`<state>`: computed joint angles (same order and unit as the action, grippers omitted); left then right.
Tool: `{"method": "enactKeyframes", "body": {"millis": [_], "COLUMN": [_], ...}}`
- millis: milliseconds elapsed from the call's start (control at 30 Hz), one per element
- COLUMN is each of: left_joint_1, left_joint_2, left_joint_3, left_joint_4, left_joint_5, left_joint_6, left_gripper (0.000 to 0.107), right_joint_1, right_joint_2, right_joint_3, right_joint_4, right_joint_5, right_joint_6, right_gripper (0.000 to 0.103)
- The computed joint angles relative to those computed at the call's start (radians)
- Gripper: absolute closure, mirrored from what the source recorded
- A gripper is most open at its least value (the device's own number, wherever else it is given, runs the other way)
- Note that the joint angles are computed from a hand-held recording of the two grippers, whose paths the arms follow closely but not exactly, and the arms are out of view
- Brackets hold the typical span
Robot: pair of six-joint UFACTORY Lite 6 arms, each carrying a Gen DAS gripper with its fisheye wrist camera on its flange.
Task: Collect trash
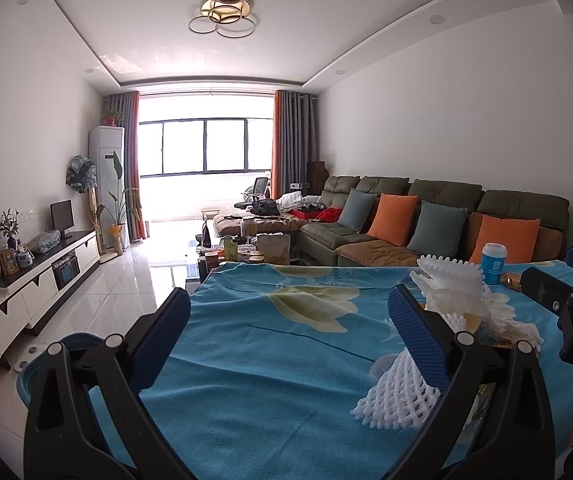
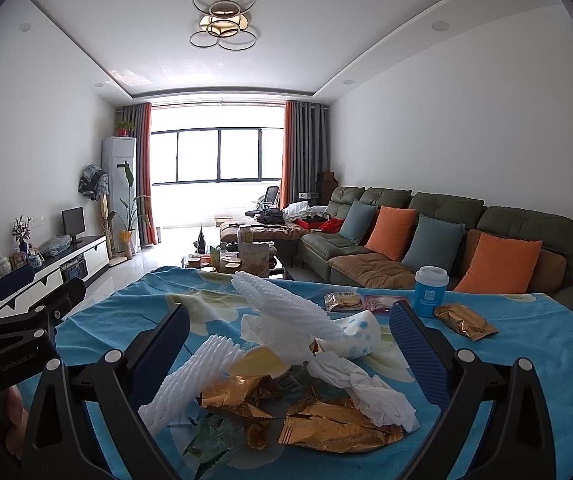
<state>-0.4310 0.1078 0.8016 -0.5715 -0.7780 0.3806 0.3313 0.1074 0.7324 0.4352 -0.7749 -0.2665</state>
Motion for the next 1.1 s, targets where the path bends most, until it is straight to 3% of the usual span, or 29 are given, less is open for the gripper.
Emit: {"method": "enactKeyframes", "body": {"millis": [1100], "left_joint_1": [-0.022], "left_joint_2": [0.011], "left_joint_3": [0.006], "left_joint_4": [-0.005], "left_joint_5": [-0.017], "left_joint_6": [0.003], "left_gripper": [0.01], "right_joint_1": [-0.008], "right_joint_2": [-0.007], "right_joint_3": [0.002], "right_joint_4": [-0.007], "right_joint_5": [-0.002], "right_joint_6": [0.008], "right_gripper": [0.006]}}
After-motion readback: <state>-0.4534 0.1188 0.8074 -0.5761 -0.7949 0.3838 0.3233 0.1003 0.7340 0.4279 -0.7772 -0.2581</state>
